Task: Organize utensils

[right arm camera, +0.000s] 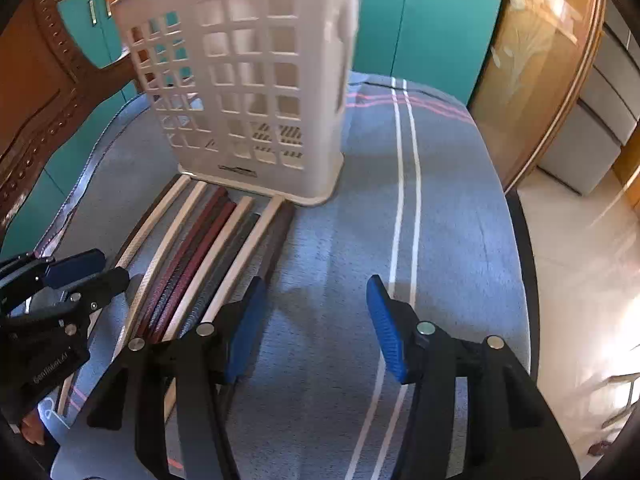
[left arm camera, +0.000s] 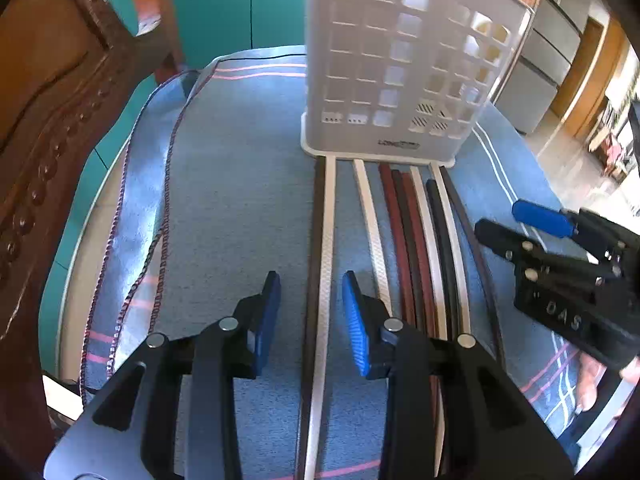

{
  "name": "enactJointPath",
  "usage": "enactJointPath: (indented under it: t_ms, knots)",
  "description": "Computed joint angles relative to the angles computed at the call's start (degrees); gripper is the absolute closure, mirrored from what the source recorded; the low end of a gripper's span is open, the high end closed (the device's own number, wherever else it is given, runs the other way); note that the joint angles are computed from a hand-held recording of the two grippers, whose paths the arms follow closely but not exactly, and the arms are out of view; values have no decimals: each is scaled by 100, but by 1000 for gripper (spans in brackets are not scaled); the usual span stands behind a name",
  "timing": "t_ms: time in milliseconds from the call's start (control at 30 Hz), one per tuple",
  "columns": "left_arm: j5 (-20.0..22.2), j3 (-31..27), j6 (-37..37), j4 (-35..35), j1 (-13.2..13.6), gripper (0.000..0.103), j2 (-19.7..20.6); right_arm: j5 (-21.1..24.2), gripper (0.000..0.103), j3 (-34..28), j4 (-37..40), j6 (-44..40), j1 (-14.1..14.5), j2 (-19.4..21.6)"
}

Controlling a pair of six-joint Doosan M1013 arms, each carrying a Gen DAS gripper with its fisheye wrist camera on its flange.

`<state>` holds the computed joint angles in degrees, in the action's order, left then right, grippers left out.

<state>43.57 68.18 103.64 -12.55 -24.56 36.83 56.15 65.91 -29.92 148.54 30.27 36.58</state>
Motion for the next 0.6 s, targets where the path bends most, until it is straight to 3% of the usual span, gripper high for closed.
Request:
enactJointPath:
  t_ms: [100,233,500,600]
  knots:
    - [197,-181,62,-464,134,70,116,-197,50,17,6,-40,24,-27]
    - [370,-294,66,-857,240,70,192,231,50,-242,172,-289,41,145]
    - [256,-272,54,-687,199,72,191,278,57,-290,211,-270,15,161]
    - [105,-178,-35,-318,98,72,132,252,61,-294,196,-335,-23,182]
